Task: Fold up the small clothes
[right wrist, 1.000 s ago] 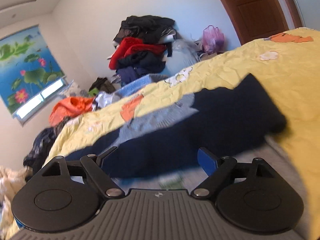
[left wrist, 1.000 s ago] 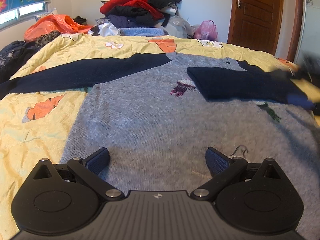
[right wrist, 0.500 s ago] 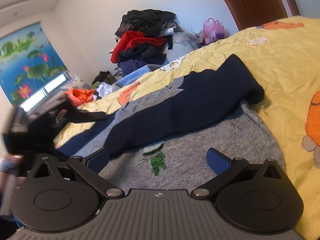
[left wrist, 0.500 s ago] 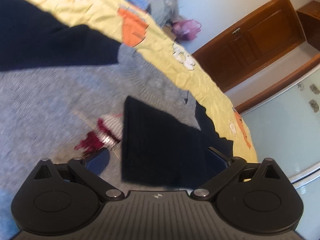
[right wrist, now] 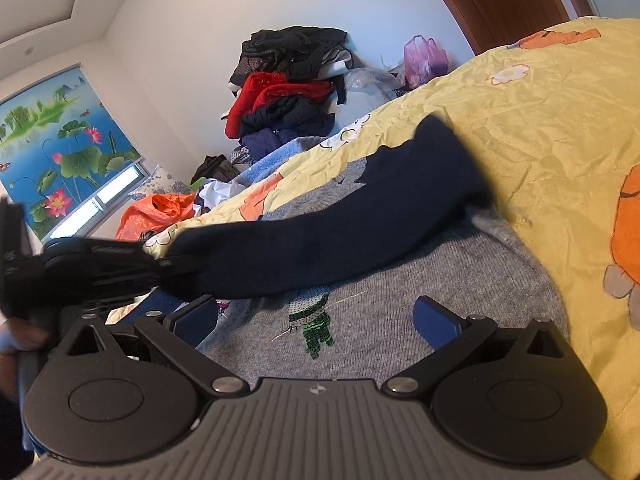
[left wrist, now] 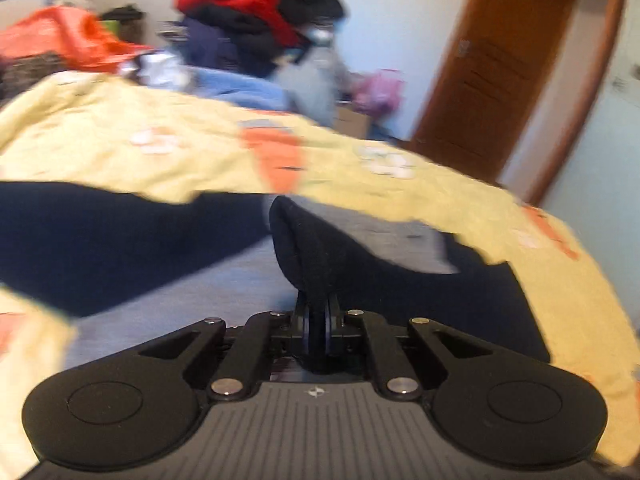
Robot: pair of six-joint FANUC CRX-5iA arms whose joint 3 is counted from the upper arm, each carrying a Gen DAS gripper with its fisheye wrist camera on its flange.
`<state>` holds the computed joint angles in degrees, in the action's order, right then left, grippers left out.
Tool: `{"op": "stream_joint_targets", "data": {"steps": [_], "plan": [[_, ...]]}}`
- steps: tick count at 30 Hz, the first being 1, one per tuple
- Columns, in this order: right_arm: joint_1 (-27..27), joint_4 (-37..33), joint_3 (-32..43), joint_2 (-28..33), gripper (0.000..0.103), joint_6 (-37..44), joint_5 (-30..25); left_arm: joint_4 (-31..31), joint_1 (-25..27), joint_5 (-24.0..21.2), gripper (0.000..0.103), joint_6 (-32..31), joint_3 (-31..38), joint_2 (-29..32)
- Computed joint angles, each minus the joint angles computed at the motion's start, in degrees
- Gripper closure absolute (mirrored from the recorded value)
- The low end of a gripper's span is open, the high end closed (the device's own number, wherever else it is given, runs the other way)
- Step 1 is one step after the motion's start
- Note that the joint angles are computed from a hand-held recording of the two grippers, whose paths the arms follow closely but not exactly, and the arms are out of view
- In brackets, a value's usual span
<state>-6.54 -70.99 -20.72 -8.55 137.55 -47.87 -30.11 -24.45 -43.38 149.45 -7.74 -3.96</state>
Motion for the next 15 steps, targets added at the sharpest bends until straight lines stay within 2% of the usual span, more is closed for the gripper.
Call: {"op": "stream_joint_targets", "data": {"steps": [2,4,7,9,10,14,15], "plan": [[0.0,0.0,0.0,0.0,0.001,0.0,0.0,2.5,2.1,-1.6,0.097,-1.3,-2.4,-0.9],[0.0,0.0,0.1,0.1,0.001,0.0,0.0,4.1,3.5,-0.9,0.097,-2.5,-5.3,-1.9],[0.4,0.7,0.1,-0.1,0.001,-0.2,0.5,-3.6,0.7,2.2,0.096,2.2,-7.5,-2.7],[1.9,2.8,0.2,-0.6,0.001,-1.6,1.9,-12.4,-1.9,5.2,0.095,11.6,-8.7,-2.0],[3.6,5.4,0.4,-1.1,0.001,-3.2,3.4,-14.7,-2.6,5.8,0.094,14.8,-9.2,-2.2],[7.5,6.3,2.9,-1.6,0.001,-0.9,8.7,-11.3,0.6,12.0,0.094,16.2,-12.7,-4.9],[9.9,9.2,4.5,-0.5,0.001,-3.0,10.7,-10.4,1.4,13.6,0.094,16.3,-13.5,-5.4]]}}
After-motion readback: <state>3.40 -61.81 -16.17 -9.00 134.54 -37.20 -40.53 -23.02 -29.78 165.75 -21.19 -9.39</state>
